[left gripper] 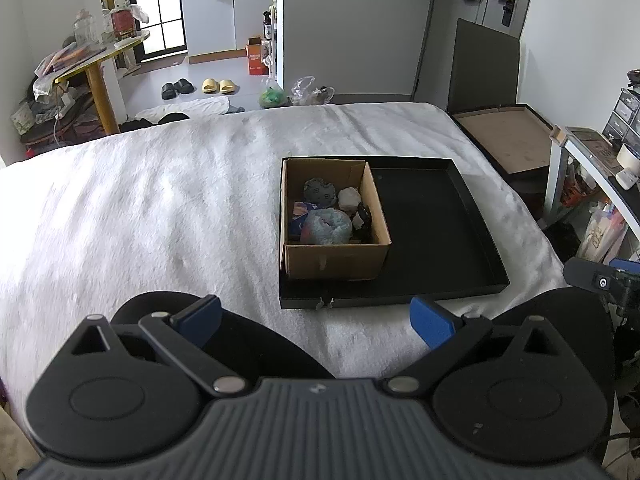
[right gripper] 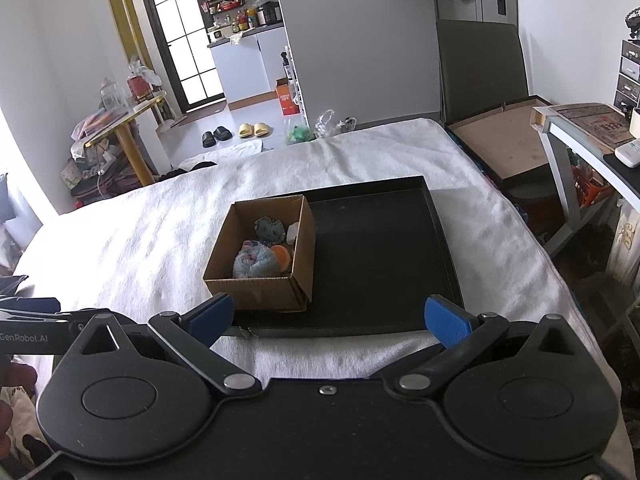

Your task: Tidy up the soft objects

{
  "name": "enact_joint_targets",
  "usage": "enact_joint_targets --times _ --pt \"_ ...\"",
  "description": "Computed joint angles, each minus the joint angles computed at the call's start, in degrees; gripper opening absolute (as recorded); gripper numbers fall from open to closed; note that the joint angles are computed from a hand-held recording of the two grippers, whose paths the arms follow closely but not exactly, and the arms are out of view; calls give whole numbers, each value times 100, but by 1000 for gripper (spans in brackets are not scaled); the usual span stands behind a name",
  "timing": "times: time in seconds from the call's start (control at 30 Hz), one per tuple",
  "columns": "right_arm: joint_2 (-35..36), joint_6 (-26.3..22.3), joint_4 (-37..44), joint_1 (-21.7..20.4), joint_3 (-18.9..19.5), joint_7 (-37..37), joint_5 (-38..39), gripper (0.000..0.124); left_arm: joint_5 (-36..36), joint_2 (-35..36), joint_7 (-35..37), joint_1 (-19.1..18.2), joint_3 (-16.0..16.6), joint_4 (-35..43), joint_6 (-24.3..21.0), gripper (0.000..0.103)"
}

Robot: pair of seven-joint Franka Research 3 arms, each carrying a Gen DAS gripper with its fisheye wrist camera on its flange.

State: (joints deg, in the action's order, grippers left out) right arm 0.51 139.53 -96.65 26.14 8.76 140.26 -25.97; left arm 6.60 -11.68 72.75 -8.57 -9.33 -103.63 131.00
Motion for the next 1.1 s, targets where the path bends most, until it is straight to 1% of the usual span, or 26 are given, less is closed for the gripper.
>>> enact_joint_targets --times 1.1 --pt "-12 11 -39 -7 0 -51 46 103 -145 -38 98 -16 21 -29 21 100"
